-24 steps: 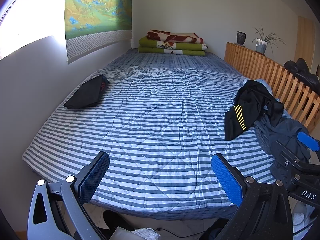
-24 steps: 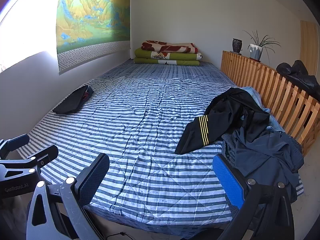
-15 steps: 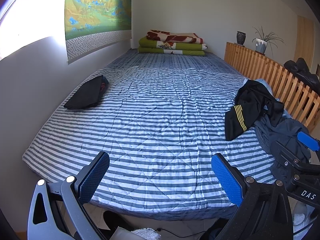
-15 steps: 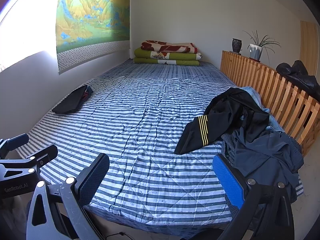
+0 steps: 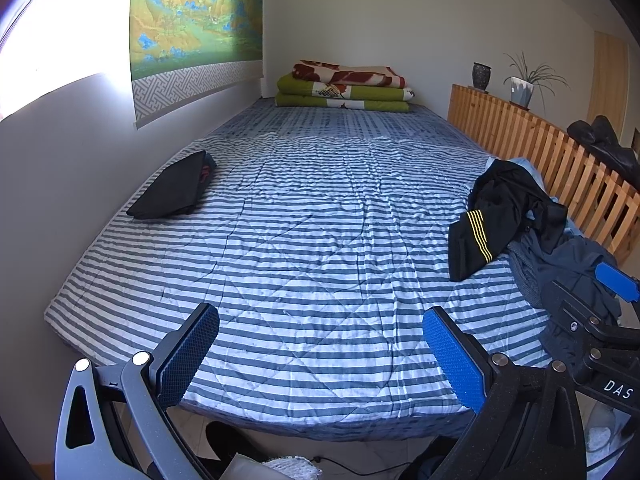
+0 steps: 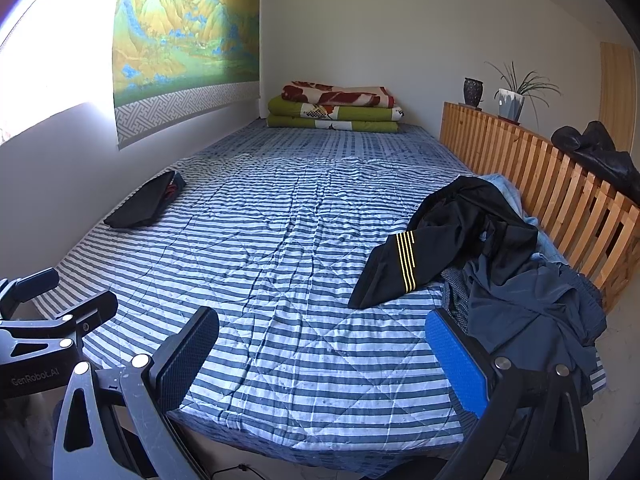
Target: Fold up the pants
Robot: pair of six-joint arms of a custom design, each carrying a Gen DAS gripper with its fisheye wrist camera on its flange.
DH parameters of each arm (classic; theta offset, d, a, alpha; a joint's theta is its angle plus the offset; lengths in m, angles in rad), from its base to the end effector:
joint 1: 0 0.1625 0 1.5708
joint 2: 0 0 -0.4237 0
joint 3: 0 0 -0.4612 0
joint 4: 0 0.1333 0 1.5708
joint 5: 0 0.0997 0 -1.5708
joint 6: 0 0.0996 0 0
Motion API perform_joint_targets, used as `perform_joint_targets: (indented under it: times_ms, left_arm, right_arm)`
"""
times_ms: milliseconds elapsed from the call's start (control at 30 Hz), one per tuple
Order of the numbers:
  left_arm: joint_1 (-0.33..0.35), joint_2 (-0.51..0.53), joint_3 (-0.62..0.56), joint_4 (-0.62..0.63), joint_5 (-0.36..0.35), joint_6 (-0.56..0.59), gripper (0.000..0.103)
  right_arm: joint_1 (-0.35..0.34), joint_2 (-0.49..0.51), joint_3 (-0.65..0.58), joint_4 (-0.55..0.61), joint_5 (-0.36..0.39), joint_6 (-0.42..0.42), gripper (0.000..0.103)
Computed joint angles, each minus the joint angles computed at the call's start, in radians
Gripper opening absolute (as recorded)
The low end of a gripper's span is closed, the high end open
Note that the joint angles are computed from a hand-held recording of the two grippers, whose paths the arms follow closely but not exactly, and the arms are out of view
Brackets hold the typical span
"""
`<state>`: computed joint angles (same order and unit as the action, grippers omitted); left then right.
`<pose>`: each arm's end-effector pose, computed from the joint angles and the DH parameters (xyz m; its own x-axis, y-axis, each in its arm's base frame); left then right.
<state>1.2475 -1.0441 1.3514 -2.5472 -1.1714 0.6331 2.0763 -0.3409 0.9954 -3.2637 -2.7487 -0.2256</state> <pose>-0.0871 -0.8015 0.3791 -0.6186 0.4916 -0.6129 0.7631 0.5617 -0.3196 0.4471 -0.7225 0.0899 -0.6472 0.3987 0.6498 -0.4007 0.5472 -0.7349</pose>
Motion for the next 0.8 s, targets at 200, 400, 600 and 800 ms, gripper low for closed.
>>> perform_joint_targets:
  times_ms: [200,400,600,800]
  left_arm:
    - [-0.001,0.0,0.002,-0.004,0.002,-0.001,0.103]
    - [-0.002,0.0,0.005,-0.002,0.006,-0.004,0.103]
    - [-0.004,0.005,0.004,-0.002,0.01,-0.006,0.103]
    - [-0.006,0.005,0.007,-0.009,0.018,-0.012,0.103]
  right_arm:
    - [0.0,-0.003,0.004,0.0,0.0,0.003,0.102]
    - [0.0,-0.005,0.009,-0.002,-0.002,0.003,0.102]
    - [-0.003,-0.008,0.015,0.003,-0.005,0.013,0.102]
    - [-0.006,-0.004,0.01,0.008,-0.007,0.016,0.102]
